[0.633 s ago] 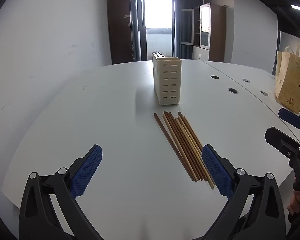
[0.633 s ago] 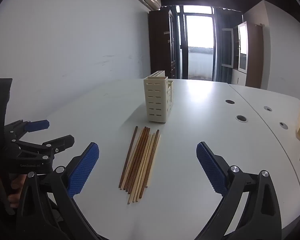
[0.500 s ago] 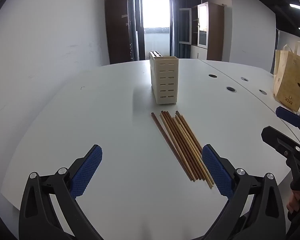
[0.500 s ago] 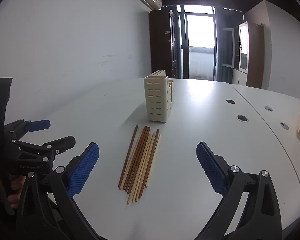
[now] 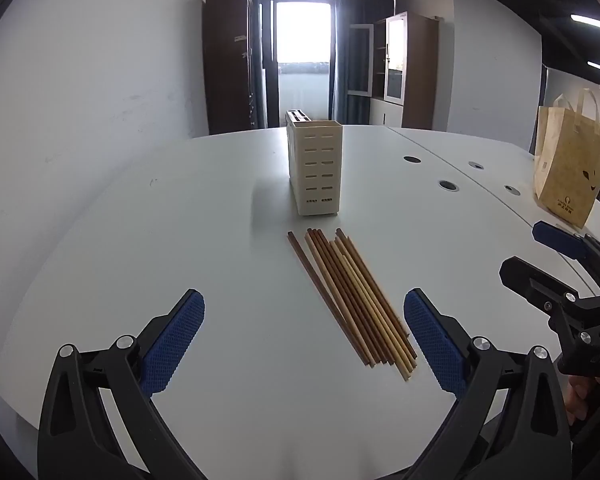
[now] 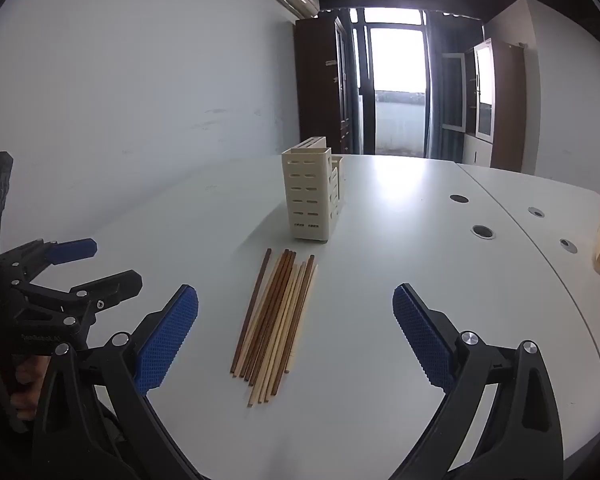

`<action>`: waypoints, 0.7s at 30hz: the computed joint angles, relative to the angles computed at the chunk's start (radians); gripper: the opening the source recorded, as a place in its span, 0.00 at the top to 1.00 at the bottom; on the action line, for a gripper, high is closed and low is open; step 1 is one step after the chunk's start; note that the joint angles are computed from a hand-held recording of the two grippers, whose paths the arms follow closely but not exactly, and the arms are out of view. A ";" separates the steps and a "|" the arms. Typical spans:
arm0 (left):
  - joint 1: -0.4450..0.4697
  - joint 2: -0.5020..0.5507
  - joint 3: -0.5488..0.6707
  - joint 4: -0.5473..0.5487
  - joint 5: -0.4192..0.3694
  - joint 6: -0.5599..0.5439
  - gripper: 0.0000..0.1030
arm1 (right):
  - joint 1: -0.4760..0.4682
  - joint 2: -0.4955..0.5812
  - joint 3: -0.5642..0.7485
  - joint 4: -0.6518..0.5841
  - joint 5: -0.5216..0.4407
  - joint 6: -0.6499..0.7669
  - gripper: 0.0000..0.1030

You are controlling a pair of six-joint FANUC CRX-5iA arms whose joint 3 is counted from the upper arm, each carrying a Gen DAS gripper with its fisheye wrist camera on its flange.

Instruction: Organize utensils

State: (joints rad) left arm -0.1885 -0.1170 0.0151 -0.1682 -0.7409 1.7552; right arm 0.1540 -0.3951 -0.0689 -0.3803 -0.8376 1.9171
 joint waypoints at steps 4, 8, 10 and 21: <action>-0.002 -0.001 -0.004 -0.007 0.003 0.008 0.05 | 0.015 -0.002 -0.011 0.020 0.007 -0.012 0.04; 0.003 0.002 -0.012 0.017 0.009 -0.006 0.05 | 0.009 0.005 -0.006 0.014 0.001 -0.009 0.04; 0.003 0.003 -0.014 0.018 0.011 -0.002 0.05 | 0.007 0.005 -0.006 0.012 0.000 -0.008 0.04; 0.018 0.001 -0.019 0.035 0.017 -0.028 0.05 | 0.002 0.007 -0.004 0.005 -0.003 -0.005 0.04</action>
State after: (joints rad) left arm -0.1703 -0.1163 -0.0034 -0.1328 -0.7238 1.7273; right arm 0.1560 -0.3878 -0.0730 -0.3755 -0.8406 1.9123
